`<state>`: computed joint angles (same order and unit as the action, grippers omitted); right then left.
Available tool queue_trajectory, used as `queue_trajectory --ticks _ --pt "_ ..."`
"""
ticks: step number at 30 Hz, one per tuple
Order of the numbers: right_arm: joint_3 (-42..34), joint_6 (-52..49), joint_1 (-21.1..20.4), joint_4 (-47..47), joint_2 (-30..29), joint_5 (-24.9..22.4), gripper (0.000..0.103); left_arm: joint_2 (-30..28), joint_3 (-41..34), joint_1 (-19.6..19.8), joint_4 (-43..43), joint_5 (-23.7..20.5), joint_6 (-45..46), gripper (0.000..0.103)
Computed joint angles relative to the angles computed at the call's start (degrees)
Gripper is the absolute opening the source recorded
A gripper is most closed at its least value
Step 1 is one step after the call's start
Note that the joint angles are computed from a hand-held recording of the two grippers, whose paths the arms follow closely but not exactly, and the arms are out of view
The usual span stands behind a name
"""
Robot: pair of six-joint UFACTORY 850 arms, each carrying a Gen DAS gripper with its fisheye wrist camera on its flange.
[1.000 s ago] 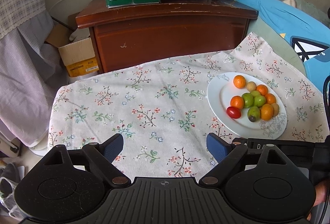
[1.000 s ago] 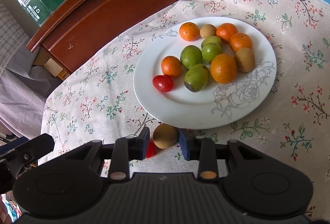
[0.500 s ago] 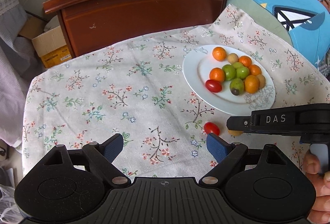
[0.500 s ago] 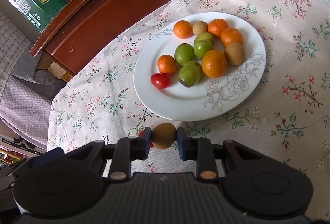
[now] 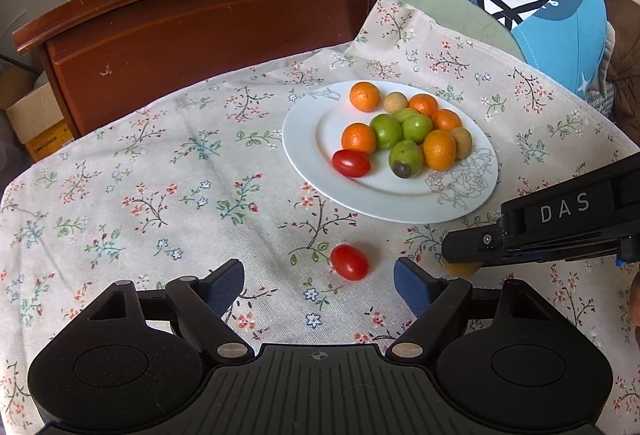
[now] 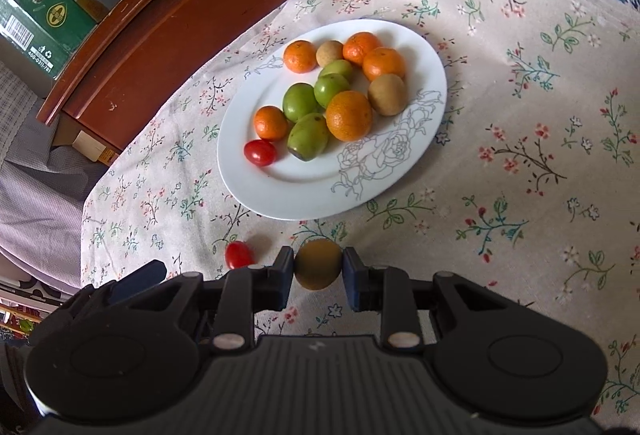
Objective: Organize fruits
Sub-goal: 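Close left gripper on the last red cherry tomato, then carry the cherry tomato and the brown fruit over the plate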
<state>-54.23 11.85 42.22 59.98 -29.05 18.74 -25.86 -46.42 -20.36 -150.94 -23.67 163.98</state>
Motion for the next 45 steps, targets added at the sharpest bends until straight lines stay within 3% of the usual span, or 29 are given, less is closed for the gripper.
queue_trajectory --ticks 4,10,16,20,22,34,45 --pt "0.3 2.9 -0.3 -2.3 0.1 -0.7 0.026 -1.1 -0.8 -0.4 -0.2 0.3 0.8 0.063" --pt "0.3 3.3 -0.3 -2.4 0.1 -1.0 0.026 -2.5 -1.6 -0.6 0.6 -0.7 -0.2 0.058" --pt "0.2 3.6 -0.5 -2.9 0.0 -1.4 0.027 -3.1 -2.3 -0.6 4.8 -1.5 -4.8 0.032" --pt "0.2 4.5 -0.7 -4.0 -0.1 -1.4 0.027 -3.2 -2.3 -0.5 5.3 -1.8 -5.6 0.027" --pt "0.2 5.4 -0.7 -5.2 -0.2 -1.3 0.026 -3.1 -2.3 -0.4 6.6 -1.9 -7.4 0.020" --pt "0.7 9.3 -1.1 -9.9 0.1 -0.5 0.026 -1.5 -1.3 0.5 4.6 -3.8 -8.3 0.020" --pt "4.6 20.7 -2.7 -22.6 4.3 9.3 0.027 0.9 -1.7 1.5 5.1 -7.0 -11.6 0.020"
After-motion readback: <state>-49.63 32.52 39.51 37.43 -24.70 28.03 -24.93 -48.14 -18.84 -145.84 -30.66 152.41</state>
